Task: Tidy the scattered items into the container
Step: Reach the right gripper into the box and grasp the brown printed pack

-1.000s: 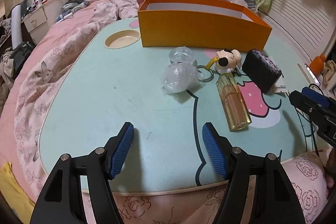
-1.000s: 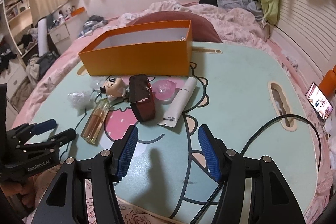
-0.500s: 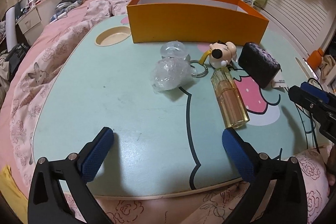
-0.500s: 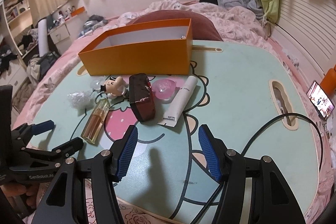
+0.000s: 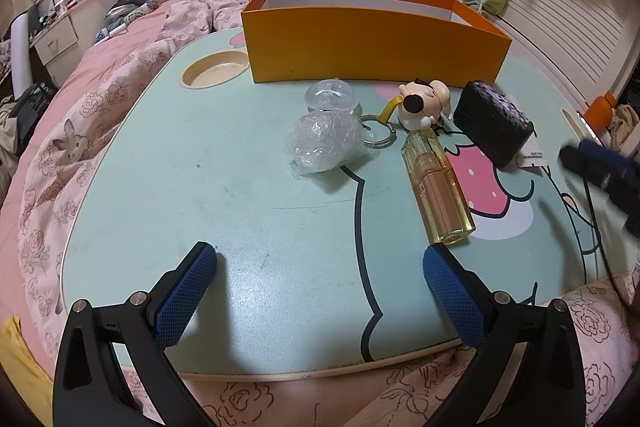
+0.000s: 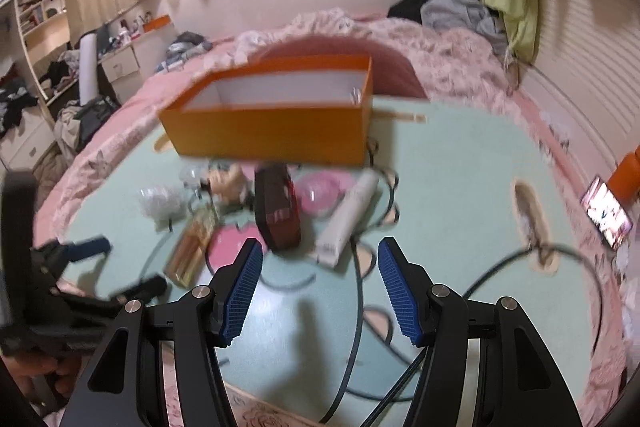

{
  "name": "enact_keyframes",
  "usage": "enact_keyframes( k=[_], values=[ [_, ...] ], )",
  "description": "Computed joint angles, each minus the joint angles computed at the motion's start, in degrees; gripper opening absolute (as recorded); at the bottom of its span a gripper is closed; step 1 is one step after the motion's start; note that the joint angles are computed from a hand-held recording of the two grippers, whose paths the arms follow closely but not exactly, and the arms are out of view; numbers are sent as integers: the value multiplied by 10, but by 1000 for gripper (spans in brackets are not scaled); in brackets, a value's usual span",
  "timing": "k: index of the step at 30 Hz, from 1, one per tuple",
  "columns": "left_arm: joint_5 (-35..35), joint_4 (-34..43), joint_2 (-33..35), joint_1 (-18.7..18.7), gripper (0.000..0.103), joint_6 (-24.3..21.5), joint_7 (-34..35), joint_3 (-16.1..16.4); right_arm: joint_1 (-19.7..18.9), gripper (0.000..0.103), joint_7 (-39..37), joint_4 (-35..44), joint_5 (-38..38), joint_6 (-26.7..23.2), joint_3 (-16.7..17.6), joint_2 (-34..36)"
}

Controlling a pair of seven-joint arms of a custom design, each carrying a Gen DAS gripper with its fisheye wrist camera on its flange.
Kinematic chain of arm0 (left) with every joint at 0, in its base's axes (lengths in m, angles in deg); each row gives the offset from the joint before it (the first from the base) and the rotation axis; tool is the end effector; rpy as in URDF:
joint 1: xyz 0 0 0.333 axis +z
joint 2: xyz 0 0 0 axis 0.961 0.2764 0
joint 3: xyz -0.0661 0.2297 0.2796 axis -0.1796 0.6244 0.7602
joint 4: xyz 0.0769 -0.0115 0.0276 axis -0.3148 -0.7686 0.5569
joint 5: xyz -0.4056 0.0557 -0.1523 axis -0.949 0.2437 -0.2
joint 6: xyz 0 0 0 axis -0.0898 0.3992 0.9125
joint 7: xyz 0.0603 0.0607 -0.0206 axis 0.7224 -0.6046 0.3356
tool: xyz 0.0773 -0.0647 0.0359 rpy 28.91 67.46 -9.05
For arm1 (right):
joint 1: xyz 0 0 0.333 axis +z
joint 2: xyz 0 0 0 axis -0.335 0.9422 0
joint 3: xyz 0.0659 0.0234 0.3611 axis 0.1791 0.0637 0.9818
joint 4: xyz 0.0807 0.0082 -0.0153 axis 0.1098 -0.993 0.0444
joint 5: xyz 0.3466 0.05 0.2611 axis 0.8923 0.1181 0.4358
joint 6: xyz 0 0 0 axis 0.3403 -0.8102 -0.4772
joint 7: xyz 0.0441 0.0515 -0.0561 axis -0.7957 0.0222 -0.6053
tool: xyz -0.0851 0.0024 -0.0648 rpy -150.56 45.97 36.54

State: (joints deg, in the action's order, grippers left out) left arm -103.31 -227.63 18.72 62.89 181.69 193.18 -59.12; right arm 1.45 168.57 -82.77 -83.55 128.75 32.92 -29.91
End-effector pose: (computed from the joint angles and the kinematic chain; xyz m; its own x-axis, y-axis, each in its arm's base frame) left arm 0.4586 -0.0741 0.4709 -0.4834 -0.8752 0.0156 -0.7302 0.3934 -0.5586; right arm 0.3755 0.3390 0.5133 -0.2161 -0.9704 -0.1074 -0.6466 0.2247 -0.7290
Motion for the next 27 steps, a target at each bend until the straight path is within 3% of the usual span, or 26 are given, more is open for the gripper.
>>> enact_keyframes(
  k=[4,6,8,9,13,15,18,27],
  values=[
    [0,0,0,-1,103,1,0,0,-19,60,-45,43,-23,41,-20,-5],
    [-1,-1,0,-1,103,1,-1,0,-19,60,-125,93,5,78,-45,29],
    [0,-1,-1,-1,103,1,0,1,2,60,-251,153,108,93,-78,85],
    [0,0,0,-1,103,1,-1,0,18,60,-348,194,204,87,-101,126],
    [-1,-1,0,-2,103,2,0,1,16,58,-550,333,444,7,-122,255],
    [-3,-1,0,-3,103,2,2,2,11,57,-581,397,492,-52,-122,312],
    [-8,-1,-1,-6,103,3,8,5,25,56,-582,463,483,-115,-131,372],
    [-19,-4,-2,-7,103,5,19,8,54,53,-599,587,469,-228,-144,466]
  ],
)
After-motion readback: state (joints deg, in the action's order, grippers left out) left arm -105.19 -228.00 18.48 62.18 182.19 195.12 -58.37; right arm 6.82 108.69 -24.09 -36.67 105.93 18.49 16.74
